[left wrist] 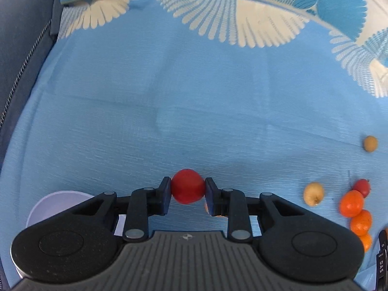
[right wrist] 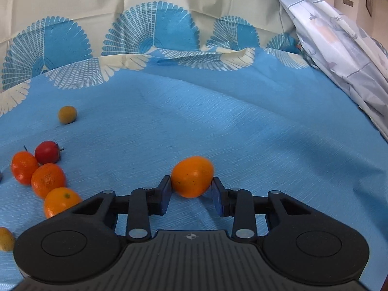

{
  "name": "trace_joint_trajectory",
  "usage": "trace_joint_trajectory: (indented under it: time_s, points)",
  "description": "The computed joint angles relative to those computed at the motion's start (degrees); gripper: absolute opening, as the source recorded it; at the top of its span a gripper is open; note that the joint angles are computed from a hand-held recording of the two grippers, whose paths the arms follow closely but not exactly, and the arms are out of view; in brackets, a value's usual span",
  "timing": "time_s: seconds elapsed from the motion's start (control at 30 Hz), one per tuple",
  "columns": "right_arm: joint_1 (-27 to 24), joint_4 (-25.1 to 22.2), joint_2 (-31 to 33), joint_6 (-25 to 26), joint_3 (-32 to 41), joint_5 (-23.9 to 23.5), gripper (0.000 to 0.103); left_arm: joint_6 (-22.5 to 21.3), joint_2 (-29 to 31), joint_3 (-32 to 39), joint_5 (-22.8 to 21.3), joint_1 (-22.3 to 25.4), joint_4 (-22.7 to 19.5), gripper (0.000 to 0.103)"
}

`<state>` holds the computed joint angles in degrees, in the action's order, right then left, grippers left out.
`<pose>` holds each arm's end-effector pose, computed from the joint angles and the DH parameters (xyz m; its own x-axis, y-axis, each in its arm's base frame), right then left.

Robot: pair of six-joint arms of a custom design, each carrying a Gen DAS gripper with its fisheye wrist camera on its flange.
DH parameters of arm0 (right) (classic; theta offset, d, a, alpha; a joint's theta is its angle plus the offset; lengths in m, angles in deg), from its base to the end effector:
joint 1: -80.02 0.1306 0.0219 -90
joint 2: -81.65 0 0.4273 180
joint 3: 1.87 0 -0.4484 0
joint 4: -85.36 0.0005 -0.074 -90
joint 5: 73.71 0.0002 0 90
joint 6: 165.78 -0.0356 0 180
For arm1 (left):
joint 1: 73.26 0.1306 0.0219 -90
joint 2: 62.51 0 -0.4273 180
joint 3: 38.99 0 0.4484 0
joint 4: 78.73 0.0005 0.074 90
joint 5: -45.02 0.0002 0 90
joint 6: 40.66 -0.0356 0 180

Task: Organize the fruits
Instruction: 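Carry the red tomato and orange with both tools toward the plate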

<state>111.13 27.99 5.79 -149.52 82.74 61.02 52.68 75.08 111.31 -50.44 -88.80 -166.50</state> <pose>0.5022 0.2732 0.2983 -0.4548 0.5221 -0.7215 0.7360 0.6765 0.0257 0.7743 -0.2123 0.4116 -0.9435 0.2022 -0.2627 0.1884 0.9791 0.0768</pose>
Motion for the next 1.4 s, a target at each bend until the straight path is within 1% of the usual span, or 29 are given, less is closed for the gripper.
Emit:
trace_joint_trajectory:
  time_s: [0.1,0.2,0.27,0.33,0.43,0.5,0.63,0.9,1.07,1.23,1.4]
  points:
    - [0.3,-1.2,-0.6,-1.5,-0.1,1.1,0.037,-1.5,-3.8,-4.2,0.6,-0.1,3.6,0.032]
    - [1.3,-3.2,-1.7,-2.5,0.5,2.7,0.037,-3.1,-8.8,-9.4,1.3,-0.4,7.2,0.032]
    - [2.6,-4.0,-2.8,-2.1,1.2,4.0,0.037,-4.2,-12.7,-13.7,2.2,-0.3,9.5,0.032]
    - [4.4,-3.6,-4.2,-1.1,1.6,5.1,0.037,-5.3,-17.4,-19.1,3.4,0.1,11.9,0.032]
    - [8.0,-3.8,-6.0,1.1,3.0,5.3,0.037,-7.2,-24.2,-26.6,4.5,1.0,14.9,0.032]
    - [10.2,-4.0,-6.5,2.4,4.2,5.1,0.037,-8.2,-27.9,-30.5,5.0,1.8,16.2,0.032]
    - [14.6,-3.7,-6.1,5.8,8.1,3.2,0.037,-9.8,-34.0,-36.3,5.7,4.1,17.3,0.032]
    - [21.2,1.0,-2.9,15.2,16.7,-0.1,0.037,-11.6,-43.8,-44.2,9.8,11.3,17.7,0.032]
    - [24.3,1.8,-0.5,19.9,22.0,-0.9,0.037,-12.0,-47.6,-47.0,12.9,15.8,17.4,0.032]
    - [26.7,1.4,1.4,24.1,26.1,-0.9,0.037,-12.9,-50.4,-49.2,15.5,19.6,17.5,0.032]
    - [28.1,-0.3,2.9,26.1,29.2,-1.3,0.037,-13.0,-52.0,-50.7,17.6,22.2,17.6,0.032]
